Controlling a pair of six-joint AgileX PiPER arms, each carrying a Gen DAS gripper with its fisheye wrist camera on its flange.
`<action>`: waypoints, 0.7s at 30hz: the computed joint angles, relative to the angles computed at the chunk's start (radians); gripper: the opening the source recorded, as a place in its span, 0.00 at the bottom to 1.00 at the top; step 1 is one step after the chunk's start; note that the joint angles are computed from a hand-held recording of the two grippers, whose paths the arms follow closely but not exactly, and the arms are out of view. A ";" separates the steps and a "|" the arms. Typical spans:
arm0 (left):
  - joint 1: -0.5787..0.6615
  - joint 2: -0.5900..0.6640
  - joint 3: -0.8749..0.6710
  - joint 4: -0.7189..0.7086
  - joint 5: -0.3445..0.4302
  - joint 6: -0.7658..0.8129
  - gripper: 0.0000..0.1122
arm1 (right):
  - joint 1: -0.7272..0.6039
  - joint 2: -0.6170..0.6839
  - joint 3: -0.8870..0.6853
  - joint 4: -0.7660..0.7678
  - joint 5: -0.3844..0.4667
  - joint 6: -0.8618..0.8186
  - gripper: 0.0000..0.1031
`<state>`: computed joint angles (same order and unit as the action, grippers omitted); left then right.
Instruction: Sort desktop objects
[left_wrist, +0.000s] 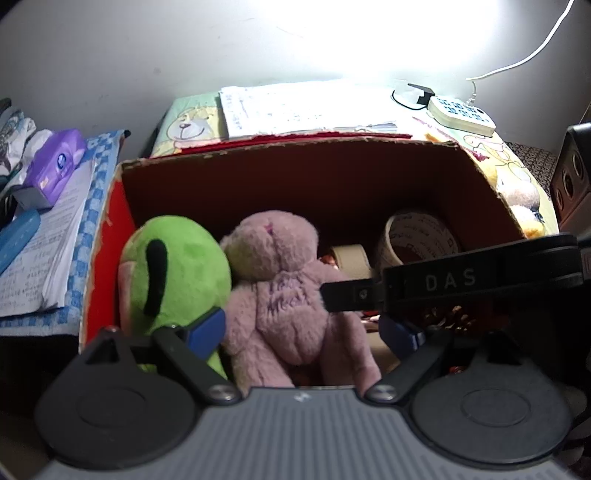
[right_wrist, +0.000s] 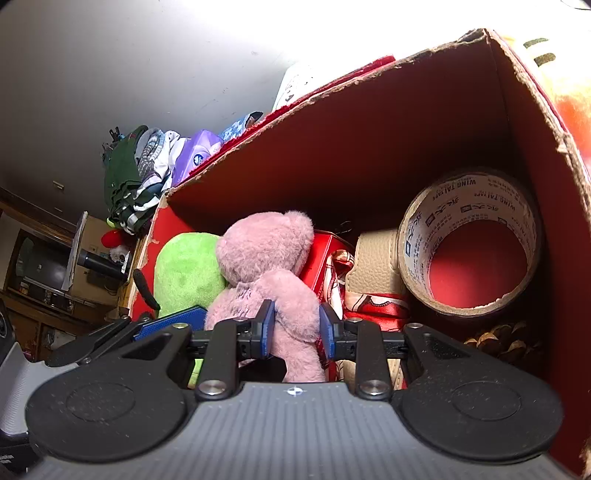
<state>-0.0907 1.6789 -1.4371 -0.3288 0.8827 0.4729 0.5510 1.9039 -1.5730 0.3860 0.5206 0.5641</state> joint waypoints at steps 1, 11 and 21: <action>-0.001 -0.002 0.001 0.004 0.000 -0.004 0.81 | 0.000 -0.001 0.002 -0.001 0.000 0.001 0.29; 0.004 -0.021 0.007 0.021 0.027 -0.072 0.82 | 0.011 0.000 -0.009 -0.059 0.012 0.047 0.32; -0.010 -0.064 0.039 0.059 0.001 -0.120 0.81 | 0.028 0.001 -0.017 -0.148 0.014 0.131 0.34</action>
